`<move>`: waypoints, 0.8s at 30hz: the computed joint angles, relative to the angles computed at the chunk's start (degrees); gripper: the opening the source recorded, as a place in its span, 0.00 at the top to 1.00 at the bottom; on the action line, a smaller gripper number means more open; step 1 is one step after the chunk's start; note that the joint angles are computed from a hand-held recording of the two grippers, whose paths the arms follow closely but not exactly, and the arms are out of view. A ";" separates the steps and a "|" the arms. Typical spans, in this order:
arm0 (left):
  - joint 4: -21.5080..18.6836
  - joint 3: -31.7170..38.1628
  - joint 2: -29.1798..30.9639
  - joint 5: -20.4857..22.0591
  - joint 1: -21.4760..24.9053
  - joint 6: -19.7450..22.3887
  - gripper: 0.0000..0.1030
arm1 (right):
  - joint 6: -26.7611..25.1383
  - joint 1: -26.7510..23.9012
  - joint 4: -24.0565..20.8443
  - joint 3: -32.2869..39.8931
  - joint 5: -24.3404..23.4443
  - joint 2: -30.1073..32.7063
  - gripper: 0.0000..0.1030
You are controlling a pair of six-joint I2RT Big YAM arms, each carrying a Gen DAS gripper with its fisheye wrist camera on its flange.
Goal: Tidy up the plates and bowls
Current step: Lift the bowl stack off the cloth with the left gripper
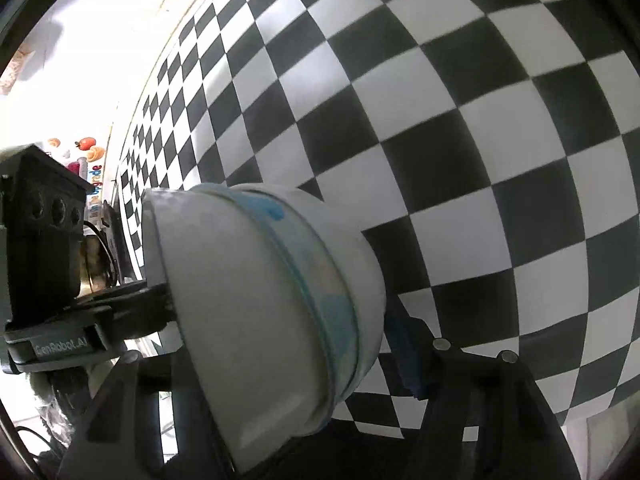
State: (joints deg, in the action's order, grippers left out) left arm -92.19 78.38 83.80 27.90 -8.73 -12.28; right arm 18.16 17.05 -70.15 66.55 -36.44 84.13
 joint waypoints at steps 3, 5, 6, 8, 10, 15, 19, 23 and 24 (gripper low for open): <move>0.60 0.50 -0.46 -0.69 -0.14 -0.70 0.65 | -0.27 -0.09 0.17 1.40 -0.29 0.53 0.38; 0.58 0.75 -0.57 -0.45 0.14 -0.64 0.65 | 0.09 0.33 0.32 2.62 -0.08 1.03 0.38; 0.58 0.88 -0.59 -0.37 0.30 -0.71 0.65 | 0.04 0.56 0.14 3.30 0.13 1.31 0.38; 0.29 1.19 -0.73 -0.73 0.45 -0.55 0.64 | 0.60 0.99 0.21 4.12 0.10 1.64 0.38; -0.15 1.47 -1.06 -0.80 0.83 -0.38 0.65 | 1.31 1.87 0.12 5.39 0.23 2.27 0.38; -1.66 2.10 -2.07 -1.18 1.85 0.26 0.65 | 2.61 4.12 -0.58 8.83 0.52 3.40 0.40; -2.51 2.16 -3.49 -1.62 3.11 0.19 0.65 | 3.01 6.11 -0.87 11.09 0.84 4.04 0.41; -2.89 1.77 -6.05 -2.55 4.74 -0.93 0.65 | 2.50 7.97 -1.40 12.97 0.95 4.21 0.41; -3.20 1.62 -6.77 -2.59 5.34 -1.10 0.65 | 2.35 8.23 -1.41 12.93 0.90 3.94 0.41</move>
